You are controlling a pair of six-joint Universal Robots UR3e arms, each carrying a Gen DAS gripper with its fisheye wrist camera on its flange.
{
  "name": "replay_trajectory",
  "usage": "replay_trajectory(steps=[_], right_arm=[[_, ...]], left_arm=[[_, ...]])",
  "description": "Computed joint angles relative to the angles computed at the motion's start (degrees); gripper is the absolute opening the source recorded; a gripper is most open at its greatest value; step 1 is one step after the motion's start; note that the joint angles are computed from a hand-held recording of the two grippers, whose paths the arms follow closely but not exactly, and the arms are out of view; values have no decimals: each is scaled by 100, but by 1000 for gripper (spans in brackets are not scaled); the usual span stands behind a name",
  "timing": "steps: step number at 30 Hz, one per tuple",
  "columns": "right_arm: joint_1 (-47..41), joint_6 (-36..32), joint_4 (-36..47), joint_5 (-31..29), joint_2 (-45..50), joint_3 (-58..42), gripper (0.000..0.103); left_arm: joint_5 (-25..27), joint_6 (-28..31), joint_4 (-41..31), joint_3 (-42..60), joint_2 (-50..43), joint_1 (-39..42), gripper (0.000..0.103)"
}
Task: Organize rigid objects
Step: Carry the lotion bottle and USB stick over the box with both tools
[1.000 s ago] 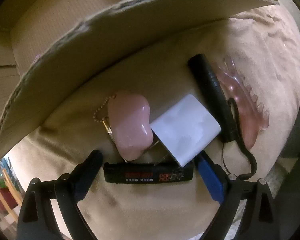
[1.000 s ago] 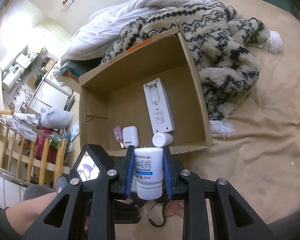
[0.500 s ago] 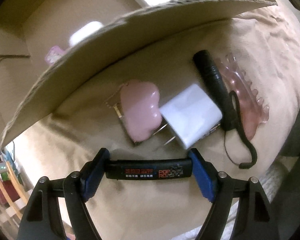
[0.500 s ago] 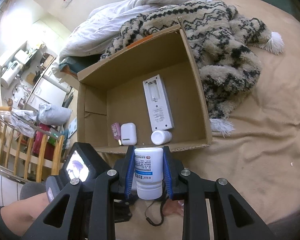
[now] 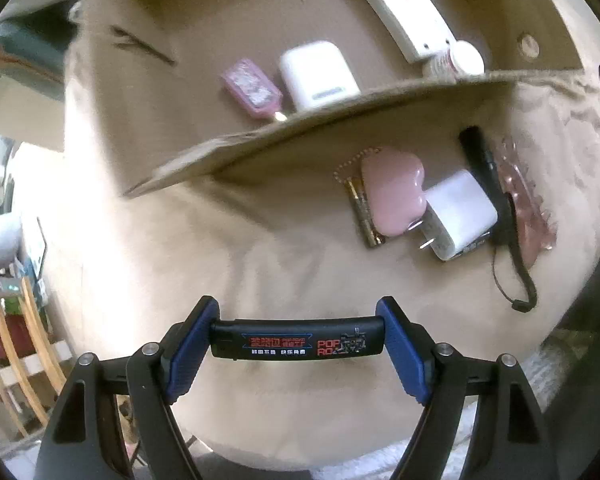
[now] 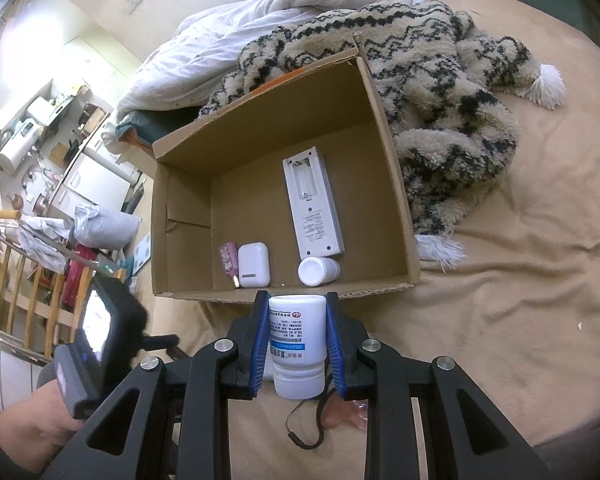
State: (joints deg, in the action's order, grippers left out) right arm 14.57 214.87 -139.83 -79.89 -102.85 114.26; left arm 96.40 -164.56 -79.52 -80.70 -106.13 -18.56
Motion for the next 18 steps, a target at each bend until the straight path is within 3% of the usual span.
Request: replay_trajectory(steps=[18], right_arm=[[81,-32,-40,-114,39,-28,28]], left_arm=[[-612,68,-797,797,616,-62,78]])
